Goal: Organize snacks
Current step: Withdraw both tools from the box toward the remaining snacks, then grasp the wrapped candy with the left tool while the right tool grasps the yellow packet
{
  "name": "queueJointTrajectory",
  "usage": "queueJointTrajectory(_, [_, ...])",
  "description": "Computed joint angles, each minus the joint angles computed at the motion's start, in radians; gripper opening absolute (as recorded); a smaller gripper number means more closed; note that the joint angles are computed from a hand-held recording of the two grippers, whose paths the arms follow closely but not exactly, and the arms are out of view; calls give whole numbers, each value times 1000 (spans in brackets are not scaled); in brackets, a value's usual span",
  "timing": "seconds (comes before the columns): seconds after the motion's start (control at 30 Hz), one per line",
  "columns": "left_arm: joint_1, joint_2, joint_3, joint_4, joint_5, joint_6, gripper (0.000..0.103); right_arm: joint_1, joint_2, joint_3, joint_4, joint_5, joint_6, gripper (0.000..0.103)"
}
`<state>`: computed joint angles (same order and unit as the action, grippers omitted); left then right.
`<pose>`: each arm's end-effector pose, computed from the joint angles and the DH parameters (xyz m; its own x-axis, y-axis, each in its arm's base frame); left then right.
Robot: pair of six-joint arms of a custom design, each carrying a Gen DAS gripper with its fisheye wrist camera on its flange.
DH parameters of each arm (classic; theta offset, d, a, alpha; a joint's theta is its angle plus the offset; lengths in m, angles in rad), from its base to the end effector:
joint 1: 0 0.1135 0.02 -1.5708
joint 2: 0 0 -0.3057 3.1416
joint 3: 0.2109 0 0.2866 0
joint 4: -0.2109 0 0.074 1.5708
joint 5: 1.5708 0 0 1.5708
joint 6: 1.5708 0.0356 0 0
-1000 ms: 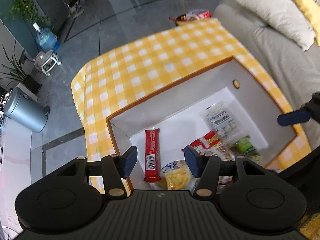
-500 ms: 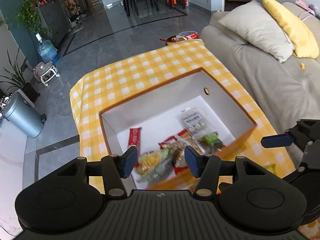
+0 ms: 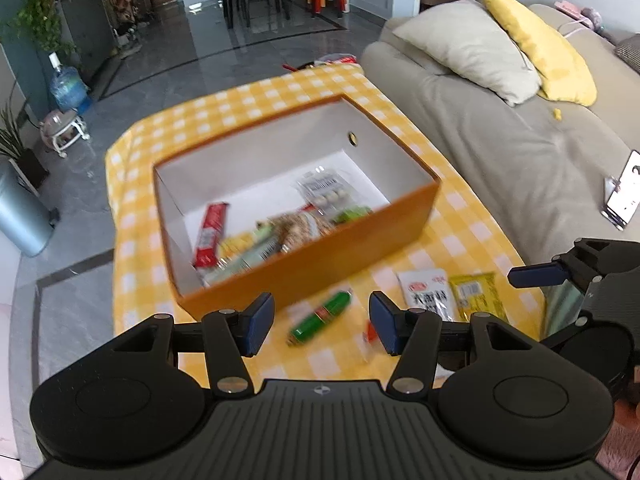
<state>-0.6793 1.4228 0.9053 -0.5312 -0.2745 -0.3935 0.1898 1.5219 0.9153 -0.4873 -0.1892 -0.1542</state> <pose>0.2411 -0.1823 0.2355 -0.8144 0.1832 -0.5507 0.2028 0.9789 0.0258 0.3125 0.0669 0.2116 -0.8206 -0.3112 -0.4792 -0.4009 0.9112 0.0946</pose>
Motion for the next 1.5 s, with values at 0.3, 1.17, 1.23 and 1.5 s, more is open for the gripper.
queueJointTrajectory(0.3, [-64, 52, -113, 114, 90, -96, 64, -121, -70, -134, 28, -16, -73, 93])
queueJointTrajectory(1.17, [-56, 368, -55, 347, 132, -135, 66, -296, 142, -85, 104, 2, 49, 79])
queueJointTrajectory(1.23, [-47, 388, -47, 358, 138, -133, 69, -295, 150, -84, 117, -5, 50, 79])
queueJointTrajectory(1.5, [-22, 471, 15, 336, 135, -127, 63, -272, 226, -55, 148, -9, 96, 75])
